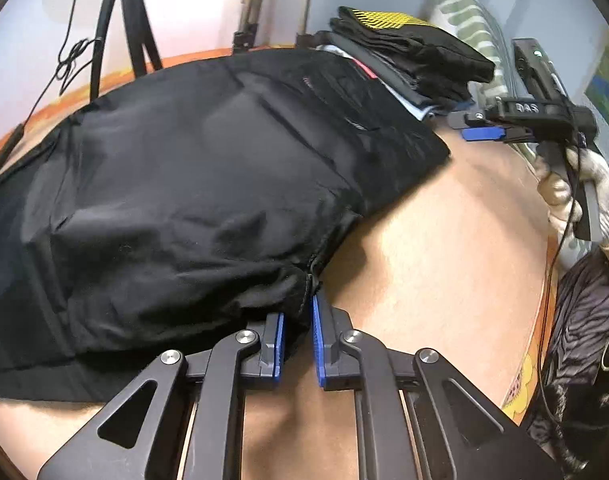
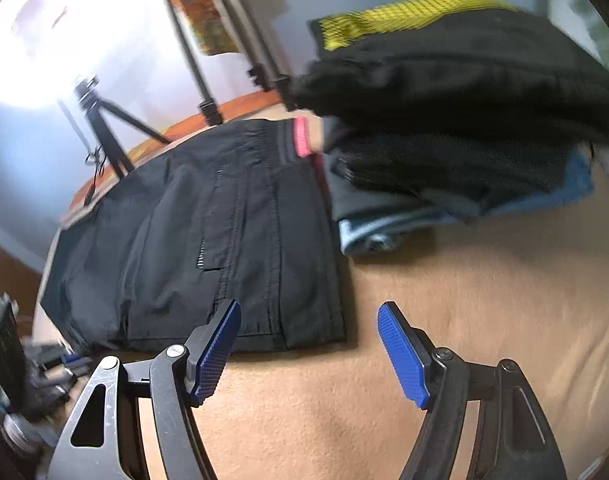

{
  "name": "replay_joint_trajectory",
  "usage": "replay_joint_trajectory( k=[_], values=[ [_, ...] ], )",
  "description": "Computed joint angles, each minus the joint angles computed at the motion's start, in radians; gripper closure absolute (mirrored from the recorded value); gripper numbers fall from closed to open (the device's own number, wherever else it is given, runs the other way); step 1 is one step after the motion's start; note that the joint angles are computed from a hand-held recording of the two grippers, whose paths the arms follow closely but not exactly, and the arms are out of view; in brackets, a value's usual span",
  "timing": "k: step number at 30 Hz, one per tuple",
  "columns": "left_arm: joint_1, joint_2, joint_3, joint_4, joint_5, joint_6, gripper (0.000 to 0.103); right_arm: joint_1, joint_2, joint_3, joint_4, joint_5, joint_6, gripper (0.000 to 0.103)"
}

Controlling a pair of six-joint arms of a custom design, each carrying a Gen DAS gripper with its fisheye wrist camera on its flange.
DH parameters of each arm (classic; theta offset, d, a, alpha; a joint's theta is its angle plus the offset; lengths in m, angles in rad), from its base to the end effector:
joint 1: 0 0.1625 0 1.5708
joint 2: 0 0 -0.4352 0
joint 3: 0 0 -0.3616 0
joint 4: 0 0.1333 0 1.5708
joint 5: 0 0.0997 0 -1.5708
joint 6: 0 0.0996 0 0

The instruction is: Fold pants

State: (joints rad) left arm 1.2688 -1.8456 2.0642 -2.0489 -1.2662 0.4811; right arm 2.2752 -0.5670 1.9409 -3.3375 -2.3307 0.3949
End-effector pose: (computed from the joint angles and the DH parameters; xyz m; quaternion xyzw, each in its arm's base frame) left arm 0.0500 -0.3881 0.4367 0.3559 0.9134 -0.1139 0.1613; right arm 0.4104 -0.3830 0.0131 0.0689 -0.9111 0.3445 0.2155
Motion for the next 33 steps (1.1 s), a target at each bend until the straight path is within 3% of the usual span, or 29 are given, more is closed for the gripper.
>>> replay_joint_trajectory(
  k=[2,4,7,9,12,15,17,20,25,29,32,33],
  values=[
    [0.019,-0.005,-0.03,0.033,-0.04,0.001,0.094,-0.02,-0.007,0.021,-0.013,0.042,0.057,0.029],
    [0.017,-0.012,-0.05,0.075,-0.029,0.002,0.094,-0.042,-0.01,0.037,-0.02,0.082,0.09,0.029],
    [0.007,-0.02,-0.074,0.145,0.012,-0.011,0.094,-0.07,0.002,0.032,-0.011,0.119,0.113,0.028],
    [0.008,-0.028,-0.095,0.171,-0.003,-0.013,0.094,-0.067,0.013,0.022,-0.023,0.11,0.094,0.028],
    [-0.015,-0.046,-0.123,0.155,-0.023,-0.02,0.094,-0.063,0.028,0.011,-0.035,0.111,0.083,0.047],
    [-0.074,-0.045,-0.105,0.064,0.046,-0.007,0.094,-0.049,0.049,-0.021,-0.011,0.067,0.065,0.059],
    [-0.088,-0.019,-0.096,0.017,0.064,-0.009,0.094,-0.049,0.051,-0.02,-0.034,0.06,0.064,0.079],
    [-0.109,0.019,-0.038,-0.057,0.155,0.039,0.094,-0.054,0.042,-0.004,-0.08,0.071,0.05,0.097],
    [-0.084,0.054,0.022,-0.074,0.238,0.073,0.094,-0.037,0.045,-0.013,-0.113,0.063,-0.013,0.1],
    [-0.078,0.048,0.026,-0.084,0.248,0.072,0.092,-0.032,0.044,-0.014,-0.132,0.076,-0.039,0.1],
    [-0.114,0.025,0.037,-0.09,0.247,0.079,0.086,-0.037,0.035,0.0,-0.164,0.104,-0.051,0.1],
    [-0.13,0.016,0.043,-0.089,0.238,0.083,0.077,-0.04,0.031,0.007,-0.177,0.113,-0.051,0.1]
  ],
)
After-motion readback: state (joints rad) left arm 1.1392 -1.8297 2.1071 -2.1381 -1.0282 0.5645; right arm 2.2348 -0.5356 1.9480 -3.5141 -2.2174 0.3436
